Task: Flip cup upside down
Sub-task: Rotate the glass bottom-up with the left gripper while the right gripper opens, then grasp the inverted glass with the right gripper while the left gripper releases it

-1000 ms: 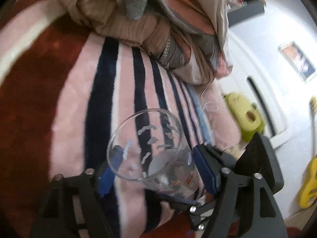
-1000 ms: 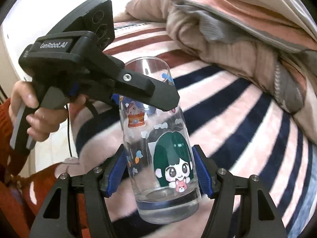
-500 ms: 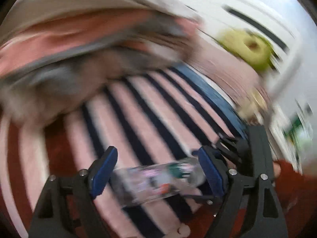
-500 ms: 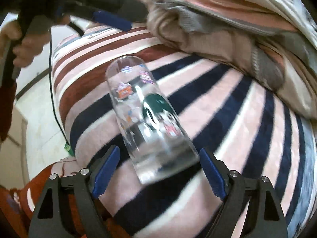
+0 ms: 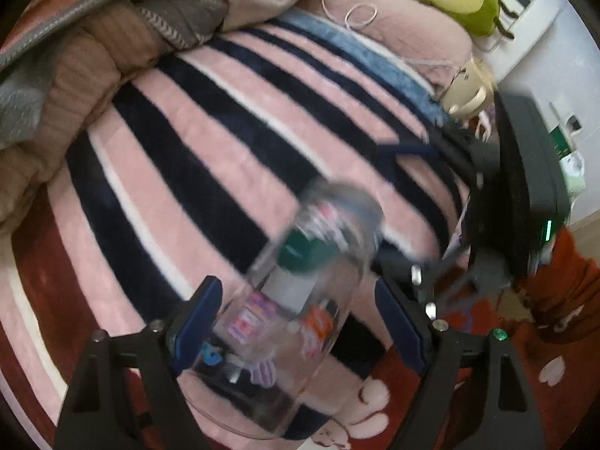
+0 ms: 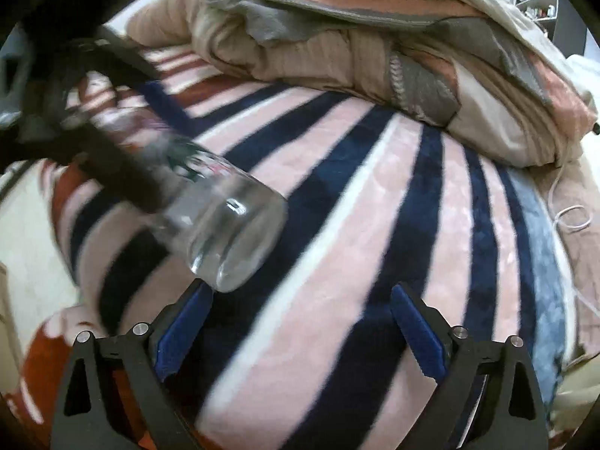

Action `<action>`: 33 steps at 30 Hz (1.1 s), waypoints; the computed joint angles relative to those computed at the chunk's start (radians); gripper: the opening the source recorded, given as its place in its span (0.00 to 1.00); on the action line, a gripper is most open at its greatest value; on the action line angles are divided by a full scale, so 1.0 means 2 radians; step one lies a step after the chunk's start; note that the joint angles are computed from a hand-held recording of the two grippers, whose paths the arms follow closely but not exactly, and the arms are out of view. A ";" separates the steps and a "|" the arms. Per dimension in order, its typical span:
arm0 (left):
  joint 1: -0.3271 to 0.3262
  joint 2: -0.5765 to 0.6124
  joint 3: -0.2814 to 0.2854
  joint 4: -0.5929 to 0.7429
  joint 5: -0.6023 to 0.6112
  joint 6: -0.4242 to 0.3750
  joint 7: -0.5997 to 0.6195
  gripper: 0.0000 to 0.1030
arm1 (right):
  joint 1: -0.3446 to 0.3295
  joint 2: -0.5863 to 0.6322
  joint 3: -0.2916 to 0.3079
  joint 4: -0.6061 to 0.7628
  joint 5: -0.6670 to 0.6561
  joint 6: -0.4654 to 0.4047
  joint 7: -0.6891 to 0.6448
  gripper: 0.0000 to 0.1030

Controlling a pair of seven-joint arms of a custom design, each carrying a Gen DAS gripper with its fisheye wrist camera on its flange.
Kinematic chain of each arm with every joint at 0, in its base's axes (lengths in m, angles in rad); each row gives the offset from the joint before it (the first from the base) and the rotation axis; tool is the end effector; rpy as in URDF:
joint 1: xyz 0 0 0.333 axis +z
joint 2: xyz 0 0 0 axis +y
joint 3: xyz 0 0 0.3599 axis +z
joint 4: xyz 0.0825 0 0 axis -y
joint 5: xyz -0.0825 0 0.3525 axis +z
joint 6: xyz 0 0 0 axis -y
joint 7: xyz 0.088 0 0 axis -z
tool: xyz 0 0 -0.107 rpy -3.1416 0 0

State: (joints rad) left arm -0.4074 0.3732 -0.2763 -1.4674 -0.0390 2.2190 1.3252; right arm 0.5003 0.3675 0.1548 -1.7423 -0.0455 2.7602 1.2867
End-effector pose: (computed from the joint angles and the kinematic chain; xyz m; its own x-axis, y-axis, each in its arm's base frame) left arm 0.5548 -0.4077 0.5646 -0.3998 -0.8887 0.2244 -0.8888 0.3159 -0.3322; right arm 0.5521 0.4061 0.4998 0.7708 -0.6179 0.1552 -0.4298 -0.6840 -0.5894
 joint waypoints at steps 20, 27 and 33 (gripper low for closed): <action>0.000 -0.008 0.009 -0.044 0.018 0.051 -0.077 0.61 | -0.128 0.140 0.125 0.268 0.354 -0.333 0.002 0.92; 0.019 -0.017 -0.003 -0.079 -0.024 0.100 -0.064 0.59 | -0.078 0.186 0.079 0.322 0.398 -0.340 0.112 0.79; 0.025 -0.026 -0.005 -0.109 -0.042 0.153 -0.064 0.58 | -0.051 0.194 0.059 0.340 0.360 -0.306 0.141 0.64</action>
State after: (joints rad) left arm -0.3573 0.3213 -0.2857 -1.6851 -0.1230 2.5256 1.1978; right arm 0.3981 0.7546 0.2736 -1.0616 0.6748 2.1480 1.5694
